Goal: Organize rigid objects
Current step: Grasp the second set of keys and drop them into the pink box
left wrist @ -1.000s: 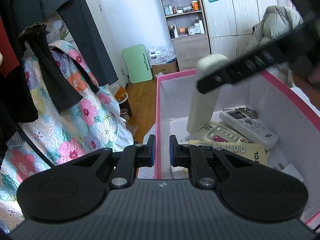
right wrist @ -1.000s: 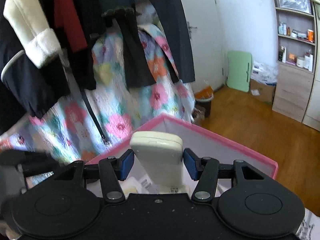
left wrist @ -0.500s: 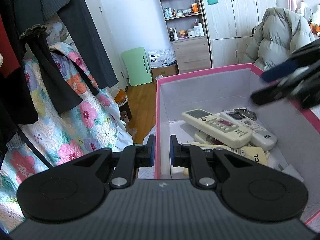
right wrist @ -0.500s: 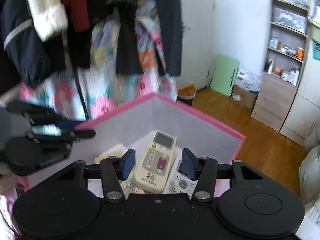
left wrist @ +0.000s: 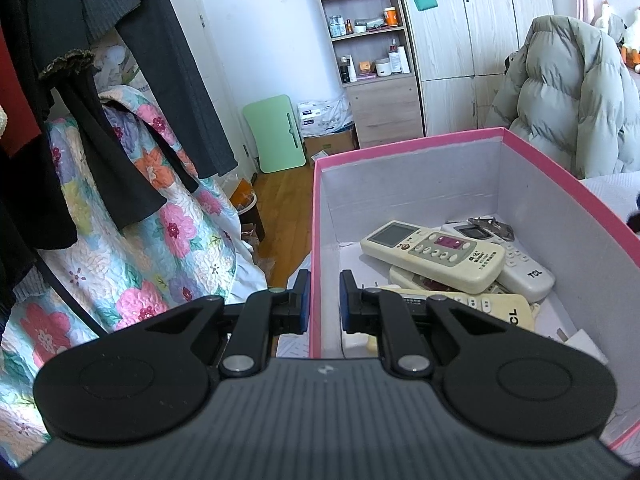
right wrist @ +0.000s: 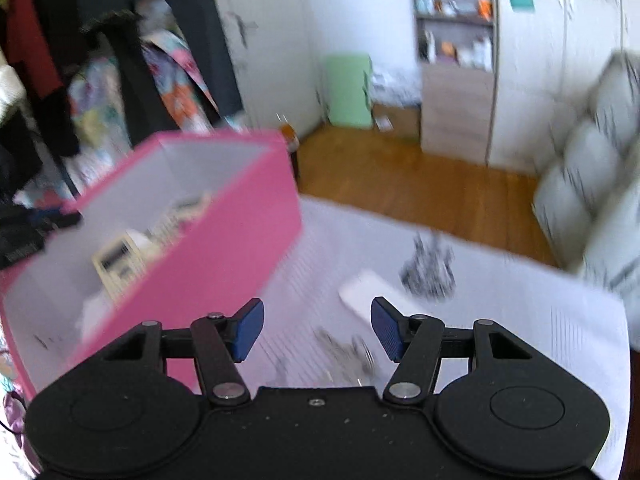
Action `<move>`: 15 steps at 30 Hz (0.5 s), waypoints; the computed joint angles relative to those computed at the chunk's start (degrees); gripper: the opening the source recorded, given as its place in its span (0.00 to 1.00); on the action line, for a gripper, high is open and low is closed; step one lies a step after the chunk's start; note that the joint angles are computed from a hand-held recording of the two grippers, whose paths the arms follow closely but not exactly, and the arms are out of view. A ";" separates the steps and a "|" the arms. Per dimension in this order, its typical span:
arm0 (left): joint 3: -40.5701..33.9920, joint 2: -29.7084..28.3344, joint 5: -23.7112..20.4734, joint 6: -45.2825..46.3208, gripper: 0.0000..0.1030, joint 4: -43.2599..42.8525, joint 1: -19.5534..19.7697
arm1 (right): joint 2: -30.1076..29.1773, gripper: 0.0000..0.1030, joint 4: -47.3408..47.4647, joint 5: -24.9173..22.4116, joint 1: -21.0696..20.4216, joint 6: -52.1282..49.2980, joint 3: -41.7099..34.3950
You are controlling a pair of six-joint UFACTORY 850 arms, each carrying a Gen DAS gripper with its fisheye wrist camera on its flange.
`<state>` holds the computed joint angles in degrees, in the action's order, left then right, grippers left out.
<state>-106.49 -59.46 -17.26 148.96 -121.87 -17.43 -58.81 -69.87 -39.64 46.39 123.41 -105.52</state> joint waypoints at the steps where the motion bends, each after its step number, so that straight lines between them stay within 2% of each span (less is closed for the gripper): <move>1: -0.01 0.01 0.04 0.06 0.12 -0.03 0.01 | -0.17 0.63 0.21 0.52 -0.04 0.47 0.41; 3: 0.02 0.02 0.03 0.10 0.12 -0.09 0.01 | -0.96 0.62 0.89 1.37 -0.20 0.64 0.59; 7: -0.20 -0.07 0.28 -0.17 0.12 0.38 0.08 | -4.33 0.62 6.94 -1.17 -0.41 -3.94 -3.19; 10: -0.48 -0.22 0.40 -0.86 0.12 1.06 0.08 | -5.98 0.34 6.08 -3.41 -0.06 -2.42 -4.33; 11: -0.51 -0.23 0.44 -0.75 0.12 0.99 0.08 | -6.38 0.28 4.44 -4.59 0.28 -1.76 -4.60; 13: -0.38 -0.18 0.62 0.00 0.12 0.34 0.00 | -5.71 0.04 1.47 -4.70 0.64 2.09 -3.26; 15: -0.40 -0.20 0.51 -0.48 0.12 0.64 0.01 | -4.21 0.05 -3.79 -4.92 1.11 8.74 -0.67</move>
<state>-106.89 -59.66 -16.75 148.48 -121.23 -17.42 -63.02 -73.66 -44.56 47.51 132.14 -106.19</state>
